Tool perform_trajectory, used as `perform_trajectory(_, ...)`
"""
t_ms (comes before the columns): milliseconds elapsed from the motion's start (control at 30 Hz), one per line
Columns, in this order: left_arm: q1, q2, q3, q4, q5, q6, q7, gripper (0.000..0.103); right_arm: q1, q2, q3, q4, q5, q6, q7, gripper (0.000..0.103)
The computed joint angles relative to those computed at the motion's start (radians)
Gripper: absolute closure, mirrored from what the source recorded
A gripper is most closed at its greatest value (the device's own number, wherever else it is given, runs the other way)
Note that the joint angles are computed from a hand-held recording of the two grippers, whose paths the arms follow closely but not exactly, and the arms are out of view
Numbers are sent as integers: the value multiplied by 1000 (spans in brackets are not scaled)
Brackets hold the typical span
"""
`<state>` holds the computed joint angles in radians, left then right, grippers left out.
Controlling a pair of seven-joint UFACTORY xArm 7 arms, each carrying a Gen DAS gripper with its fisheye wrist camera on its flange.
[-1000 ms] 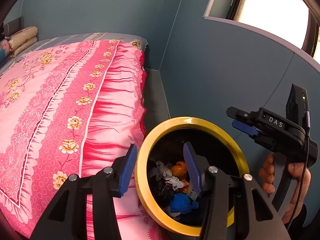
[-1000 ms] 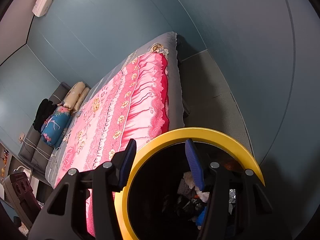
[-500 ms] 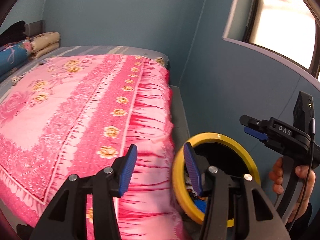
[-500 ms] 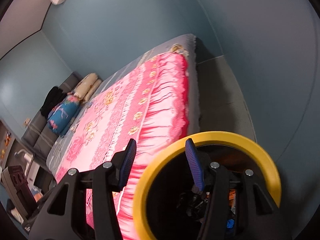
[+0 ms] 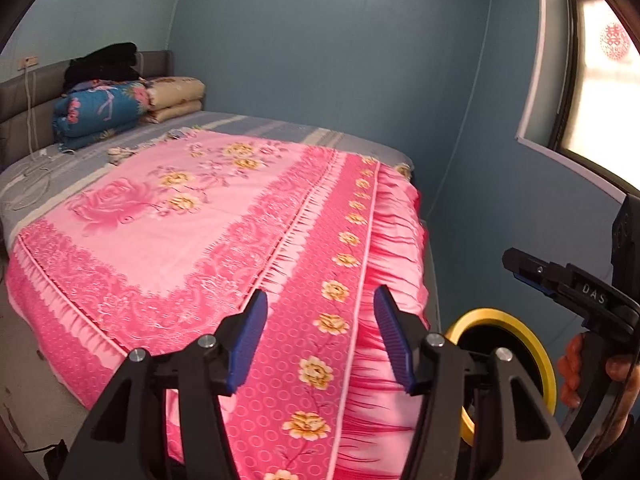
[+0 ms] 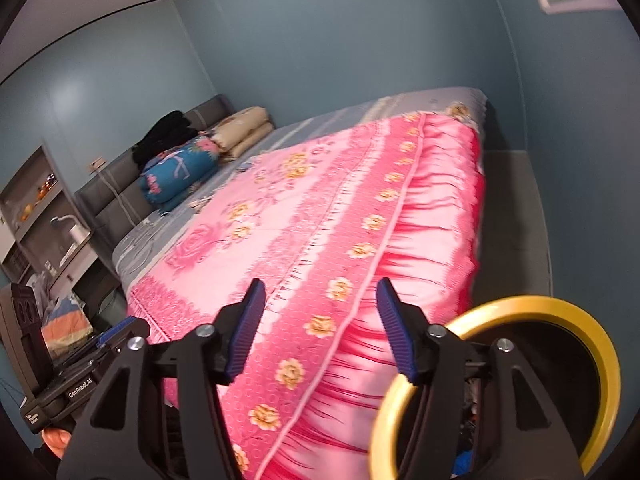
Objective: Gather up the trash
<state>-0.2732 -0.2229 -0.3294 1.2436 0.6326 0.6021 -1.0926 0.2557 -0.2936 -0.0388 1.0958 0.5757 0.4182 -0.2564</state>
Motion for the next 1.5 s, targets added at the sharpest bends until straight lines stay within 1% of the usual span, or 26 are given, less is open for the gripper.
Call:
perform_trajectory(67, 9, -25, 0, -12, 15, 6, -11, 41, 1, -4, 20, 3, -22, -13, 16, 44)
perform_trajectory(100, 16, -43, -3, -20, 25, 9, -21, 37, 2, -7, 33, 6, -37, -25, 27, 43)
perform_trajectory(200, 49, -107, -23, -53, 60, 17, -60, 30, 15, -24, 48, 5, -66, -47, 53, 37)
perform_trajectory(367, 116, -201, -77, -102, 93, 27, -107, 18, 28, -69, 66, -27, -132, -105, 92, 25)
perform_trajectory(467, 150, -259, -110, -130, 97, 31, -121, 14, 34, -106, 77, -60, -178, -147, 130, 18)
perform_trajectory(567, 190, -315, -153, -158, 107, 29, -136, 14, 52, -139, 71, -87, -210, -169, 151, 13)
perform_trajectory(600, 208, -335, -174, -163, 114, 37, -143, 14, 38, -152, 85, -100, -235, -181, 175, 9)
perform_trajectory(633, 220, -353, -192, -167, 115, 46, -142, 14, 30, -164, 93, -110, -254, -191, 194, 9)
perform_trajectory(700, 235, -382, -211, -179, 102, 45, -140, 8, 19, -195, 110, -141, -290, -216, 233, 8)
perform_trajectory(767, 259, -414, -236, -190, 94, 47, -145, 8, 21, -213, 111, -161, -318, -233, 258, 8)
perform_trajectory(800, 264, -427, -243, -195, 85, 44, -140, 8, -14, -238, 144, -192, -349, -267, 295, 8)
perform_trajectory(833, 268, -440, -249, -202, 73, 43, -134, 8, -18, -241, 145, -200, -366, -278, 308, 8)
perform_trajectory(900, 279, -460, -262, -213, 48, 39, -128, 8, -60, -270, 182, -237, -412, -308, 359, 8)
perform_trajectory(1067, 315, -511, -301, -245, 2, 16, -121, 8, -97, -318, 208, -296, -486, -345, 441, 8)
perform_trajectory(1133, 333, -525, -318, -249, -14, 11, -119, 8, -123, -336, 227, -318, -514, -350, 475, 8)
perform_trajectory(1267, 358, -554, -341, -264, -51, -2, -119, 8, -128, -356, 226, -338, -548, -332, 513, 8)
perform_trajectory(1400, 381, -568, -361, -271, -83, -10, -113, 8, -95, -353, 190, -348, -557, -324, 518, 8)
perform_trajectory(1500, 387, -573, -366, -278, -104, -17, -103, 8, -84, -350, 176, -354, -559, -329, 519, 8)
